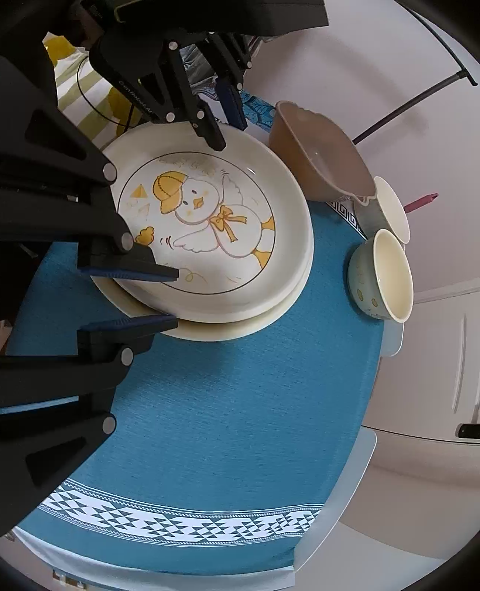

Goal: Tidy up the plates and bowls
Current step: 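Open both grippers and raise them off the plate stack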

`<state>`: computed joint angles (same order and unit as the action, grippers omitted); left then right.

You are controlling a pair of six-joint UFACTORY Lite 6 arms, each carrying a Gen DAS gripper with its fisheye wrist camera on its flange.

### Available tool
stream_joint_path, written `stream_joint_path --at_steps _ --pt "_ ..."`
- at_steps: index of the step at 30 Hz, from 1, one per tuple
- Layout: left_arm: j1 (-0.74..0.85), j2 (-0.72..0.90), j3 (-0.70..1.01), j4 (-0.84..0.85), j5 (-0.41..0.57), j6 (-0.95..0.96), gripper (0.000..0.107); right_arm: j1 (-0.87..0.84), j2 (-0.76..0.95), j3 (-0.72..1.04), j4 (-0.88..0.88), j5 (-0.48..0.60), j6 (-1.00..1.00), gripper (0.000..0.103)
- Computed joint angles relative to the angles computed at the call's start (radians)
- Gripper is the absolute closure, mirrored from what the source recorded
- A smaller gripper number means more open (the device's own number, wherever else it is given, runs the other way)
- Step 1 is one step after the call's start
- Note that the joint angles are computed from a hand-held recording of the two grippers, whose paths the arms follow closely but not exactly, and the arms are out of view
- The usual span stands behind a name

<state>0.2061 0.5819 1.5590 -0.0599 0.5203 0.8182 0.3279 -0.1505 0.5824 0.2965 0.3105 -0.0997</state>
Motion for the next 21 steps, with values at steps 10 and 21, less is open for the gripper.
stream_joint_path --at_steps 10,21 --pt "0.049 0.060 0.285 -0.161 0.224 0.030 0.083 -0.086 -0.078 0.048 0.137 0.060 -0.163 0.086" --pt "0.092 0.282 0.834 -0.236 0.415 -0.161 0.004 -0.187 -0.088 0.165 0.498 0.086 -0.616 0.004"
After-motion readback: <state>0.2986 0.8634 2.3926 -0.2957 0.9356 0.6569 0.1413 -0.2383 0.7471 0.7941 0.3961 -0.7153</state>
